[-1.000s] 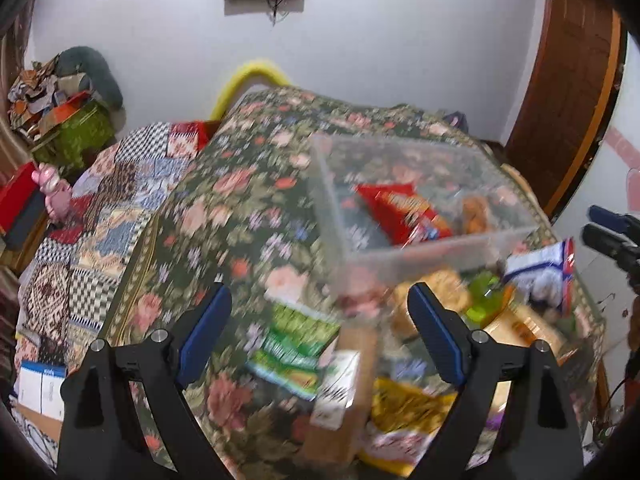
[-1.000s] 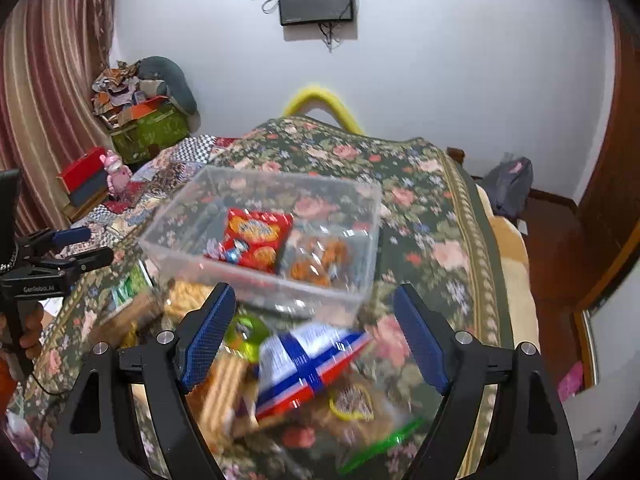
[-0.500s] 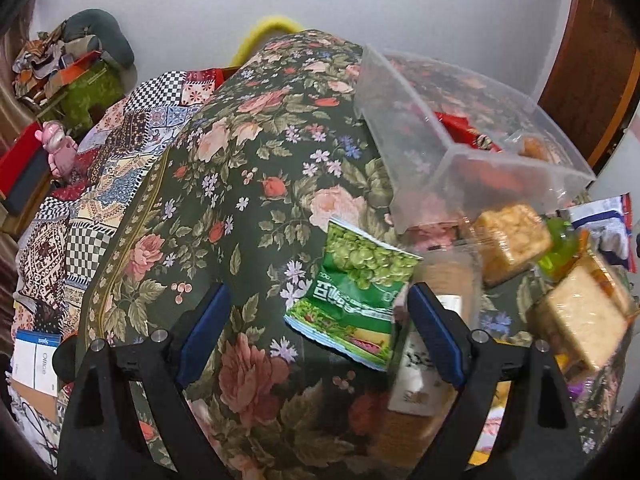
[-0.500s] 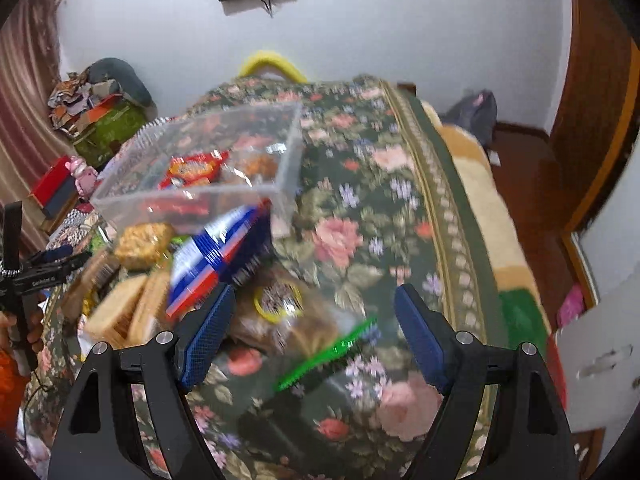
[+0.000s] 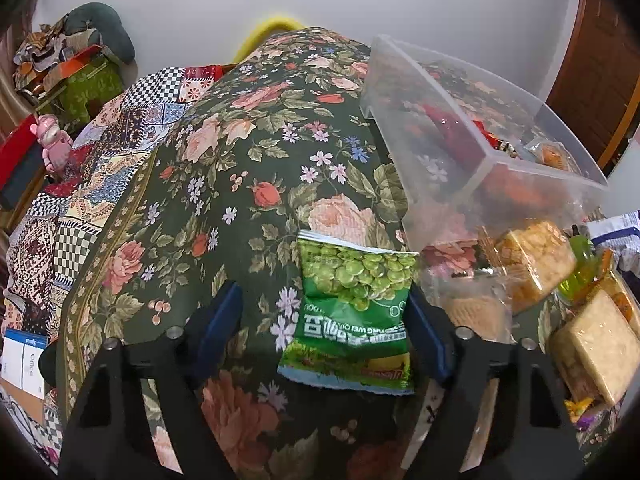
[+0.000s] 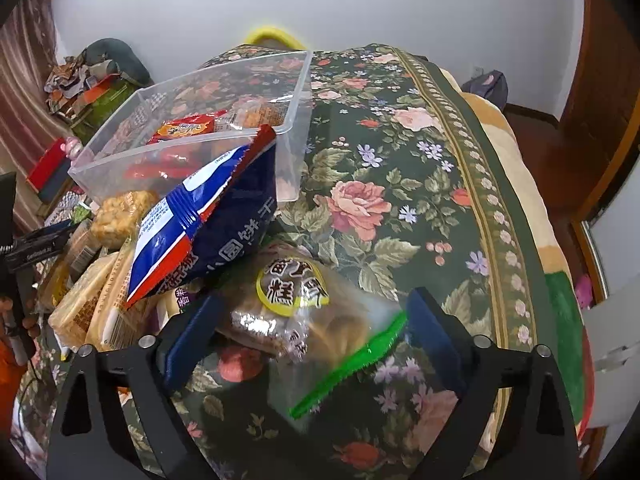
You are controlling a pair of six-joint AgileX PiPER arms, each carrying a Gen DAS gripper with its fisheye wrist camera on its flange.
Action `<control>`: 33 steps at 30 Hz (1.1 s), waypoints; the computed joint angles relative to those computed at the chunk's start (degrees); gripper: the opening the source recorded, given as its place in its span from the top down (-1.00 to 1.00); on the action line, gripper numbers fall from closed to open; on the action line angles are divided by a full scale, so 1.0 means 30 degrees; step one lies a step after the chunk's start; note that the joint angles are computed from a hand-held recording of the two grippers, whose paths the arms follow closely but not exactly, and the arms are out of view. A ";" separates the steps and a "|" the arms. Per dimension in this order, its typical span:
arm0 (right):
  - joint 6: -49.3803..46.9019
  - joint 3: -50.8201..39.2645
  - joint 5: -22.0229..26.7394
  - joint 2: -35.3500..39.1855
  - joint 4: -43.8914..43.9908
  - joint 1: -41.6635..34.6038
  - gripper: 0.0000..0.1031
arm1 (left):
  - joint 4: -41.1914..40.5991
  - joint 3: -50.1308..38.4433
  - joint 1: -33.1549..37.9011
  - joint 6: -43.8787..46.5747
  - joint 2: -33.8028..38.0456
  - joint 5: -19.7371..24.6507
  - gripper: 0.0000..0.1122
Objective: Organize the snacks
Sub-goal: 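Grasp the green pea bag with the left tool while the right tool grasps the cookie bag, then lower both held bags into the clear box and open both tools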
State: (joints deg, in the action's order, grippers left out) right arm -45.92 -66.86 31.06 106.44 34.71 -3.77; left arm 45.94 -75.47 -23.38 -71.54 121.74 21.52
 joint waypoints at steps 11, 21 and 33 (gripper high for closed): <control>-0.0131 -0.0960 0.0798 0.1253 0.0027 0.0531 -0.89 | 0.2118 0.0554 -0.0508 -0.1487 -0.0629 0.0251 0.24; -0.2010 -0.0046 0.0932 0.0532 0.0633 -0.0153 -0.13 | 0.3737 0.2534 -0.1269 -0.3991 -0.3017 -0.0211 0.25; -0.1632 0.1231 0.0610 -0.1088 0.0949 -0.1032 0.08 | 0.3966 0.3352 -0.3184 -0.4659 -0.5442 0.0712 0.25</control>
